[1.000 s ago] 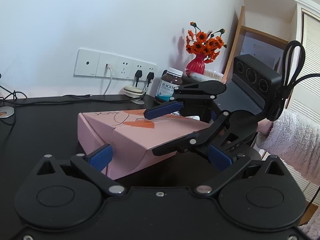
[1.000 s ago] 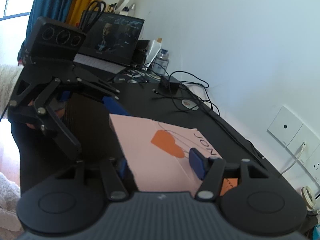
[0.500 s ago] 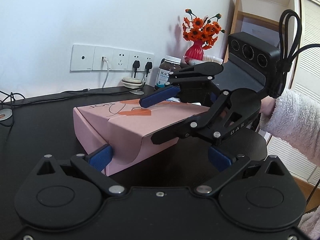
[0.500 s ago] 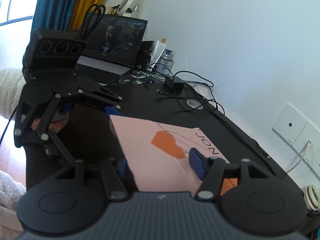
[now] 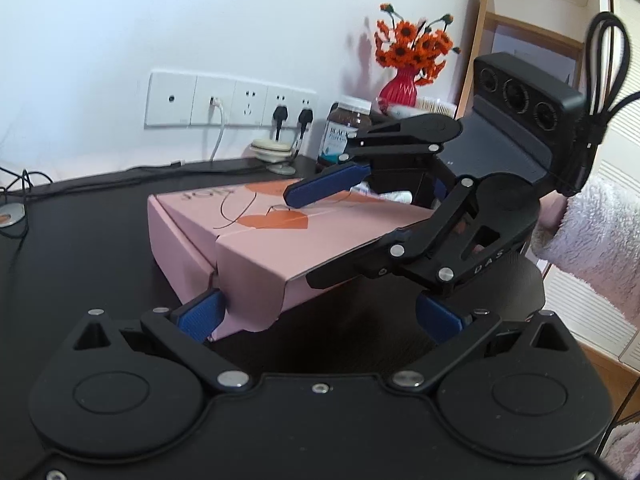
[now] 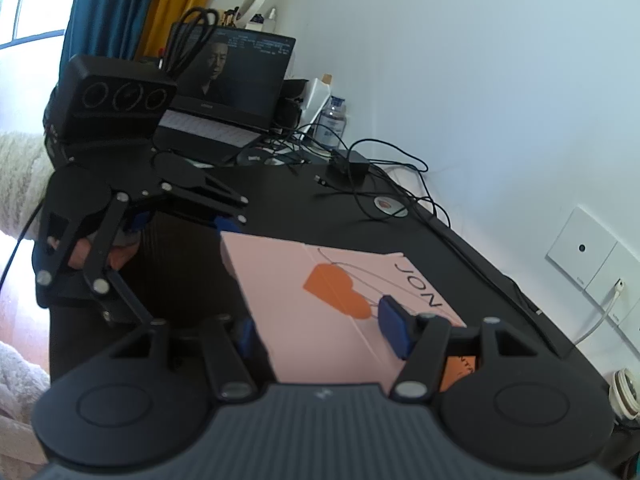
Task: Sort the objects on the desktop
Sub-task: 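Press the lid flat onto the box with the right tool, then lift the right tool off the closed lid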
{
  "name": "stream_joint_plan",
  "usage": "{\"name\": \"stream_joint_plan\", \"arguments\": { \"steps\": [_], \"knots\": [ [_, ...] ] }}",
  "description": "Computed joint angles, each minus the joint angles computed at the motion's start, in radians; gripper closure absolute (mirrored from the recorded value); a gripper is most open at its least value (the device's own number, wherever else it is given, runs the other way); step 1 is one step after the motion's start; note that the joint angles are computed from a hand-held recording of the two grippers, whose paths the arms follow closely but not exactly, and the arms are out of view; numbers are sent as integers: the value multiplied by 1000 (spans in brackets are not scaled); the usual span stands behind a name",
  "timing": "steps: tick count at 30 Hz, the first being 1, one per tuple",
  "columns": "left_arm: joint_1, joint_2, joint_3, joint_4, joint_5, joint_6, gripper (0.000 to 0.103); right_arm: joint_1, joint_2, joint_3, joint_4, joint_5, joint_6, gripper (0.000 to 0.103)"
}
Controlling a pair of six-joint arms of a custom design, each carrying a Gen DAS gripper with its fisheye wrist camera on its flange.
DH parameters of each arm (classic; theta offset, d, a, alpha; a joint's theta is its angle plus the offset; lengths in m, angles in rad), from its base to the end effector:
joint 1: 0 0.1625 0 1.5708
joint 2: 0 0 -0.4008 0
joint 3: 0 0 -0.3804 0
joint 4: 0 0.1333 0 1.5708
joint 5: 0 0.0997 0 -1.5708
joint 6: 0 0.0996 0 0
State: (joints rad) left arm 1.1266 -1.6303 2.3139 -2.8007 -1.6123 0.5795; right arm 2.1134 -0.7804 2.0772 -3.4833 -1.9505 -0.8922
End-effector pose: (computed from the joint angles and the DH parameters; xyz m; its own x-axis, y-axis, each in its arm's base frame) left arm -0.0587 -0.4239 0.2891 -0.5461 0.7980 -0.2548 0.7962 0.3998 -0.4541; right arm 0.3524 -0.3977 0.0603 -0.2405 -0.7302 0.6395 -0.9698 0.2082 -0.1270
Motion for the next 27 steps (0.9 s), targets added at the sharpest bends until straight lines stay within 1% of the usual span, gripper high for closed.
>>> {"name": "stream_joint_plan", "arguments": {
  "steps": [2, 5, 9, 13, 14, 16, 18, 22, 27],
  "knots": [
    [0, 3, -5, 9, 7, -6, 0, 0, 10, 4, -20, -5, -16, 43],
    [4, 10, -12, 14, 9, -17, 0, -2, 18, 10, -44, -3, -19, 43],
    [16, 24, -26, 29, 5, -35, 0, 6, 40, 12, -96, -16, -53, 43],
    [15, 22, -20, 19, 7, -26, 0, 5, 49, 23, -142, -11, -70, 42],
    [14, 22, -18, 16, 10, -25, 0, 7, 51, 24, -149, -16, -76, 40],
    [19, 24, -23, 30, -3, -20, 0, 13, 62, 26, -181, -30, -94, 17],
    [20, 24, -24, 33, -6, -13, 0, 17, 73, 32, -228, -37, -127, 16],
    [17, 30, -27, 31, -1, -13, 0, 25, 79, 37, -249, -49, -150, 16],
    [26, 32, -29, 27, -18, -16, 0, 29, 59, 51, -234, -43, -162, 16]
  ]
}}
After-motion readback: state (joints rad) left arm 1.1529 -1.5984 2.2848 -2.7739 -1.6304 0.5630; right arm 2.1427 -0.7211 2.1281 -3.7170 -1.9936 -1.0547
